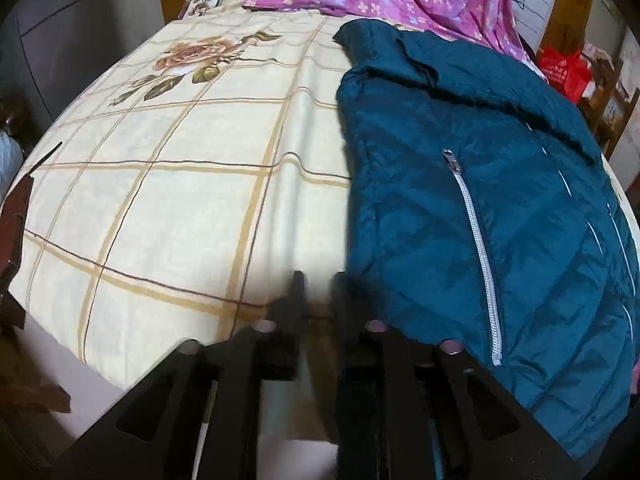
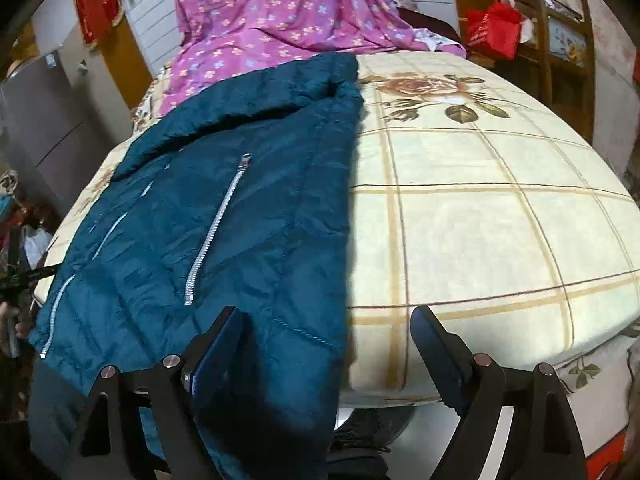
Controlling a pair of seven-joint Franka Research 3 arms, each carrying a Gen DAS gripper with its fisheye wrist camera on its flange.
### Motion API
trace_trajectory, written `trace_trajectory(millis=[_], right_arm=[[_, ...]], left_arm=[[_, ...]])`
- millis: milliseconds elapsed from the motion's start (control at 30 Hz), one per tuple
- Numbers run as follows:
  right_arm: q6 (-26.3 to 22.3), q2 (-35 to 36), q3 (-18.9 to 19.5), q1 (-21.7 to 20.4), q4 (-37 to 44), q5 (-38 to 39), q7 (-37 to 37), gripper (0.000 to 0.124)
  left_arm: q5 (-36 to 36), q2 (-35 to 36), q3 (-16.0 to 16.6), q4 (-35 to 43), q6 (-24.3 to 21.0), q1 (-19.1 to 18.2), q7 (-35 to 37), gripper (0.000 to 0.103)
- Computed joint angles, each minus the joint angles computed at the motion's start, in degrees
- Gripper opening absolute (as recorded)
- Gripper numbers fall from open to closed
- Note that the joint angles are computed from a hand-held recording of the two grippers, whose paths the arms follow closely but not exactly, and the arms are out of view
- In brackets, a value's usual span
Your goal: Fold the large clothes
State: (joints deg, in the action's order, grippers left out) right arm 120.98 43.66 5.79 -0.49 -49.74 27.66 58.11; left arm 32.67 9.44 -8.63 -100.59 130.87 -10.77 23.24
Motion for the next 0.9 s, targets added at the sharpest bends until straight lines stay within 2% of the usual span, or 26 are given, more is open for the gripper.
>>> trace_trajectory(millis=[33, 100, 200, 267, 400, 500, 567, 633, 700, 833, 867, 900], right_arm=[[-0.29, 0.40, 0.17, -0.01, 0.57, 0.08, -0.17, 0.092], [-1.41, 1.71, 0.91, -0.21, 2.53, 0.72, -0.64, 0.096], [-4.61, 3.08, 2.49, -1.00, 4.86, 2.55, -2.15, 0.097], [-8.32, 4.19, 4.25, -2.19, 6.85, 5.03, -3.30, 0.097], [-9.72, 2.78, 4.63, -3.50, 4.35, 8.48, -4.91, 0.097], [-13.36, 3.79, 5.81, -5.52, 5.63, 12.09, -4.68, 0.097], [-14.44, 2.88, 6.26, -6.59, 3.77, 14.06, -6.27, 0.097], [-14.77, 1.57, 6.17, -7.17, 1.43, 15.55, -7.77, 0.097], [-15.28, 0.81, 5.88, -7.29, 0.18, 16.52, -8.86, 0.097], [-16.90, 2.74, 5.37, -6.03, 3.64, 16.20, -9.60, 0.096], [-16.93, 2.89, 5.30, -5.85, 3.96, 16.02, -9.69, 0.096], [-16.49, 3.02, 5.11, -5.39, 4.29, 15.61, -9.71, 0.096]], left_arm=[[0.08, 0.29, 0.07, 0.40, 0.11, 0.06, 0.09, 0.019], [0.85, 0.37, 0.35, 0.13, 1.67, 0.12, -1.11, 0.030], [2.55, -0.03, 0.89, -1.37, 5.06, 0.39, -4.28, 0.038], [3.56, -0.53, 1.00, -2.47, 6.85, 0.55, -5.33, 0.039], [3.90, -2.40, 1.13, -6.10, 12.03, 1.55, -6.91, 0.039], [3.32, -3.95, 0.74, -8.47, 14.30, 2.07, -6.14, 0.039], [2.94, -5.05, 0.36, -10.00, 15.21, 2.23, -5.02, 0.042], [1.81, -6.44, -0.08, -11.89, 16.45, 2.43, -3.10, 0.046], [-0.09, -8.05, -0.38, -13.97, 17.75, 2.74, -1.27, 0.047], [-6.16, -11.41, -0.71, -18.57, 21.89, 3.38, 0.61, 0.047], [-7.32, -12.36, -0.88, -19.81, 23.09, 3.41, 0.54, 0.052], [-8.02, -13.14, -1.13, -21.02, 24.64, 3.36, 0.45, 0.066]])
